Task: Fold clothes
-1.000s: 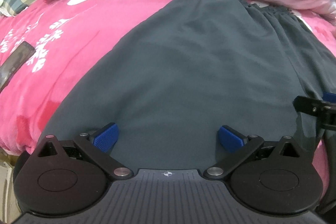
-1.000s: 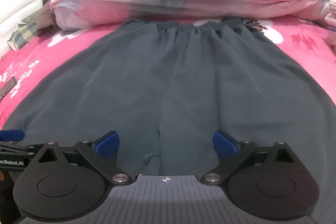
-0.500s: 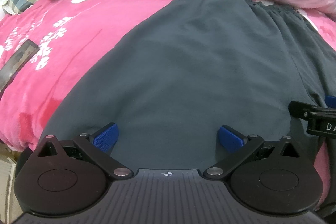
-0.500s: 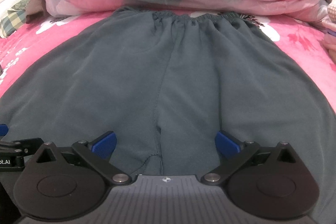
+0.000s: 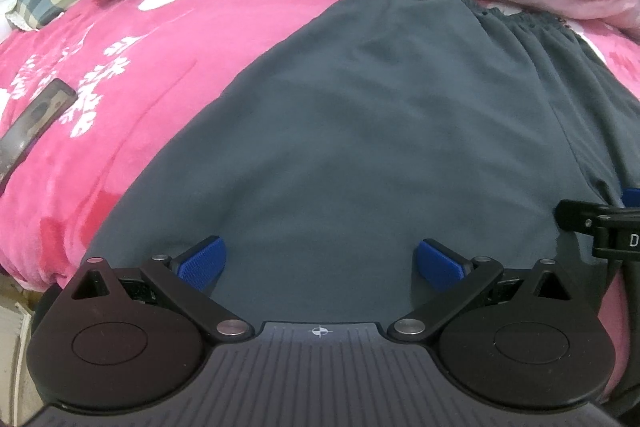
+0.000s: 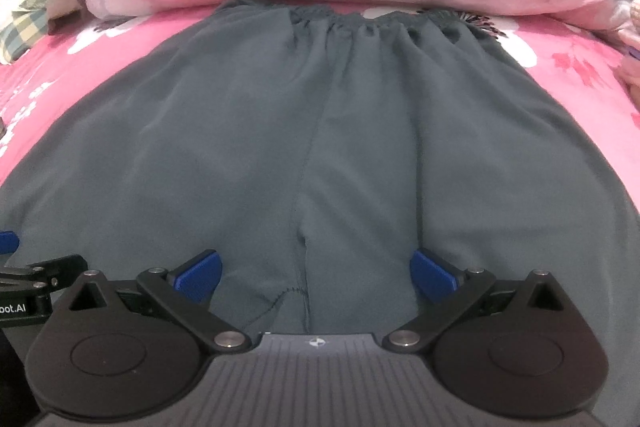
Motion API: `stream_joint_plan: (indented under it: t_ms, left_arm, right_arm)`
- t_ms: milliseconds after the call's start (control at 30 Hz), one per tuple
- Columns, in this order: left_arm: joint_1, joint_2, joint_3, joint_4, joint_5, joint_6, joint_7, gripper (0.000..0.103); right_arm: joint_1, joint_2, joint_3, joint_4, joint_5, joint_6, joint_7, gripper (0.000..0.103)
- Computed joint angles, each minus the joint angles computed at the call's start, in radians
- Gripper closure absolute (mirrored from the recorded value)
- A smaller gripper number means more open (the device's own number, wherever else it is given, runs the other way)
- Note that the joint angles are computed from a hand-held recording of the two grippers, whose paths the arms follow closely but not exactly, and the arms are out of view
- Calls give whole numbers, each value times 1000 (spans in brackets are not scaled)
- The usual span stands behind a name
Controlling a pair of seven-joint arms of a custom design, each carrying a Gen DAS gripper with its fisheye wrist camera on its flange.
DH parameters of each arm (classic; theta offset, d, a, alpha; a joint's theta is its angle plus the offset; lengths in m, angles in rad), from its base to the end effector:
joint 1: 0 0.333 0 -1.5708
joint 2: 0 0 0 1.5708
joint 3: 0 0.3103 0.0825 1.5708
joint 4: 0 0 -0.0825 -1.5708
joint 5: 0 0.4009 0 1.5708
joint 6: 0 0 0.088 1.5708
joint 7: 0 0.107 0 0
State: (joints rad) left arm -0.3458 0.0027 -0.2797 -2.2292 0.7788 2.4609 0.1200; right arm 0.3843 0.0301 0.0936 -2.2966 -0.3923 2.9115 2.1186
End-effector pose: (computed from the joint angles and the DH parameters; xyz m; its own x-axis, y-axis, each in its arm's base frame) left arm 0.4538 -0.3286 0.3776 0.2641 -0.9644 -0.0160 -0.8039 -0.2109 -0.5560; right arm 0.4949 0.2825 0.3818 0.2885 -0.9572 -0.0248 -0.7907 -0.2236 -0.5698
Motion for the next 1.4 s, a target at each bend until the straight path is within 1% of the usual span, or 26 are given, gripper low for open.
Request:
stream_joint_plan:
  t_ms: [300,433,500,567,633,700,733,867,900,967,1067,1167,1233,1333,1400]
  left_arm:
    - [-4,7,0,11,-4,-18,8,0]
    - [-3,4,2,6,-3,-12,12,0]
    - [-1,2,3,2,0,-8,11,0]
    - [0,0,3,-2,6,-2,10,0]
    - [1,1,3,-3,10,1,7,0]
    - [2,1,3,-4,13,4,4,0]
    - [2,1,3,-5,14,6,4,0]
    - [2,0,3,-8,18,10,1,0]
    - [2,0,3,-8,19,11,1,0]
    - [3,-1,3,-9,20,12,0,0]
    - [2,2,2,-7,19,10,-2,0]
    - [2,2,3,-6,20,12,-4,0]
    - [3,2,4,-8,27,16,-10,0]
    - [4,-2,4,-20,61,32,-30,0]
    - [6,-9,5,-31,92,42,-44,0]
  right_arm:
    - [-10,-13,-2,5,-126,-27,107,0]
    - [-14,-15,-4,13,-255,-38,218,0]
    - [-19,-24,-6,14,-371,-38,322,0]
    - [-32,-39,-7,11,-446,-17,395,0]
    - [-55,-62,-8,-3,-456,39,437,0]
    - [-85,-85,-5,-16,-436,97,467,0]
    - [-106,-96,3,-15,-455,110,506,0]
    - [-201,-142,54,12,-622,112,699,0]
    - [-215,-153,59,16,-636,112,720,0]
    - [-227,-170,59,12,-593,124,695,0]
    - [-239,-191,61,-2,-491,147,624,0]
    - [-258,-201,73,-12,-421,165,582,0]
    - [-291,-209,105,-17,-421,169,591,0]
    - [-351,-211,165,-17,-455,155,621,0]
    - [-354,-206,172,-15,-446,140,611,0]
